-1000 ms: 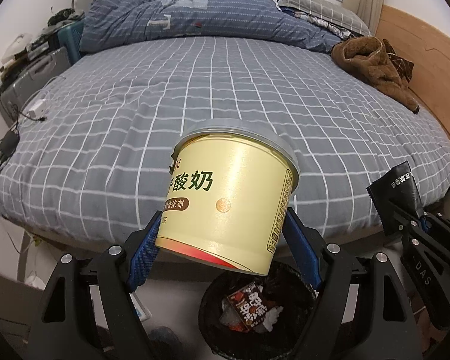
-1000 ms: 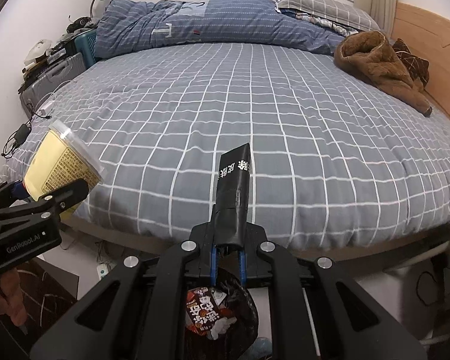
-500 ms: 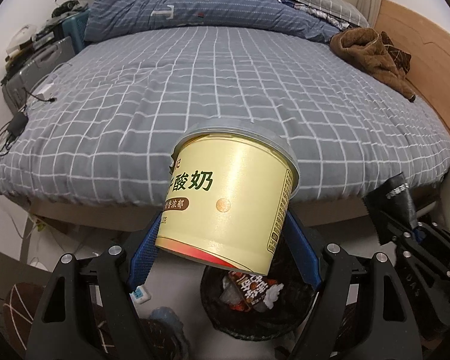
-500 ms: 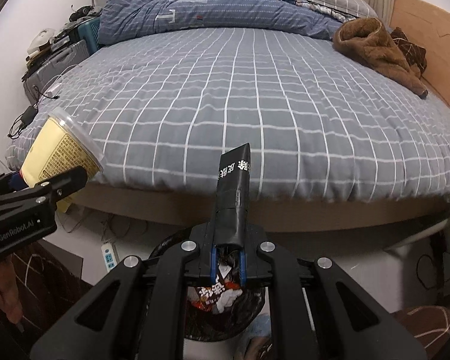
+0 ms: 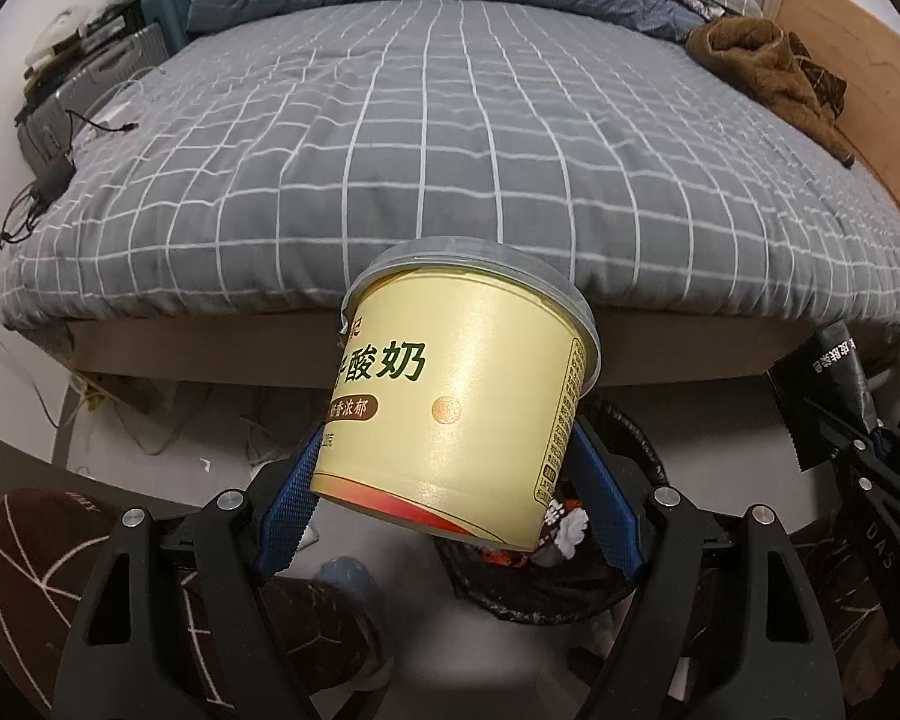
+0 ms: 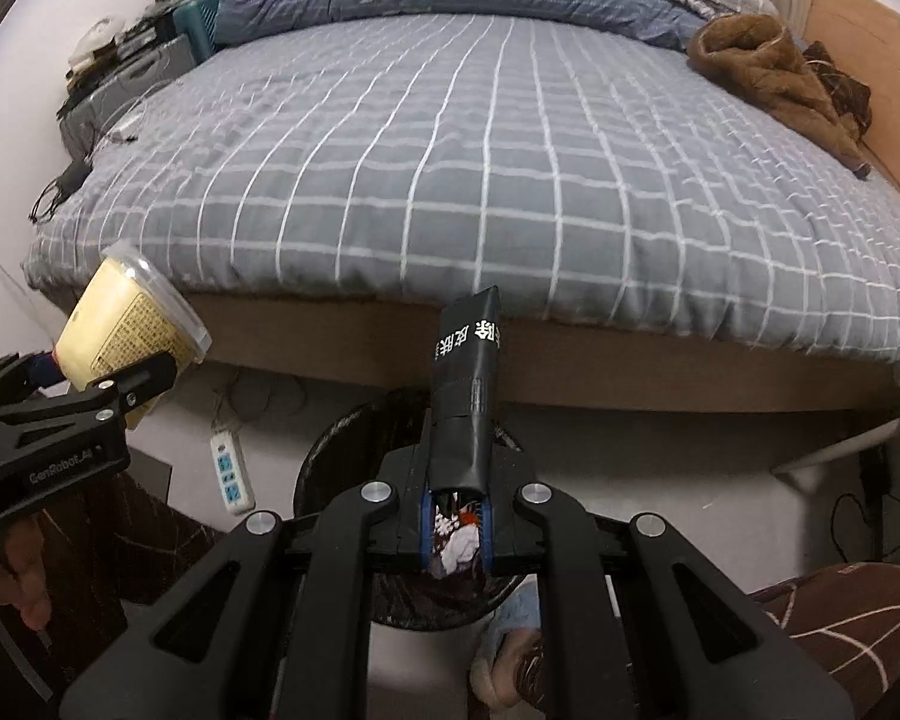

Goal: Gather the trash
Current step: 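Carry the yogurt cup and black packet in both grippers down over the bin, then open the right gripper over the bin while the left drops the yogurt cup in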

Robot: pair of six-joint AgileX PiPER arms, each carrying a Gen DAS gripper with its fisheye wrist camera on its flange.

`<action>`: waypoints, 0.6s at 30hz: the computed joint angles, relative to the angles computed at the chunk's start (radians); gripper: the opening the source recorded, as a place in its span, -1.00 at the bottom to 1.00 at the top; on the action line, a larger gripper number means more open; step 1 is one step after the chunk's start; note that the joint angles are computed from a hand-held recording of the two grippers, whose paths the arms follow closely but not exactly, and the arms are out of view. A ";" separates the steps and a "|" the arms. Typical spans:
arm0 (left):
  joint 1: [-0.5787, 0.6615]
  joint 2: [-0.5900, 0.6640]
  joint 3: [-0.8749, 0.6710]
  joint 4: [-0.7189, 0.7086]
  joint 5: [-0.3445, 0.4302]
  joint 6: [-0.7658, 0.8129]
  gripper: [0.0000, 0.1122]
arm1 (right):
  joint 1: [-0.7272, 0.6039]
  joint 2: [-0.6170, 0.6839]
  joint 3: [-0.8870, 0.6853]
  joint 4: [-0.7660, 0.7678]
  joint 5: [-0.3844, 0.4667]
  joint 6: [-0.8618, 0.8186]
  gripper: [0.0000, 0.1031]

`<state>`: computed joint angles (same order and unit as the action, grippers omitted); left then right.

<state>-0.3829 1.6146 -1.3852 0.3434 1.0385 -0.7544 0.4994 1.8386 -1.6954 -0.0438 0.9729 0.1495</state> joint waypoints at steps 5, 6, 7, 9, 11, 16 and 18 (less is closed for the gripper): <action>0.019 0.014 0.049 -0.019 -0.053 0.015 0.36 | -0.001 0.038 -0.006 0.006 0.012 -0.006 -0.80; 0.023 0.020 0.054 -0.026 -0.062 0.020 0.36 | -0.001 0.048 -0.008 0.007 0.014 -0.006 -0.80; 0.029 0.028 0.059 -0.035 -0.073 0.028 0.36 | -0.002 0.061 -0.011 0.010 0.017 -0.006 -0.80; 0.043 0.048 0.066 -0.056 -0.093 0.044 0.36 | -0.004 0.086 -0.015 0.020 0.021 -0.009 -0.80; 0.056 0.068 0.063 -0.072 -0.105 0.059 0.36 | -0.006 0.108 -0.021 0.029 0.023 -0.011 -0.80; 0.087 0.115 0.051 -0.102 -0.129 0.092 0.36 | -0.003 0.181 -0.070 0.046 0.043 -0.019 -0.80; 0.097 0.138 0.046 -0.115 -0.135 0.104 0.36 | 0.006 0.209 -0.092 0.033 0.050 -0.018 -0.79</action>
<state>-0.2863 1.7524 -1.3392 0.2280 0.9034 -0.6509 0.5054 2.0479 -1.7877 -0.0108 1.0226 0.1320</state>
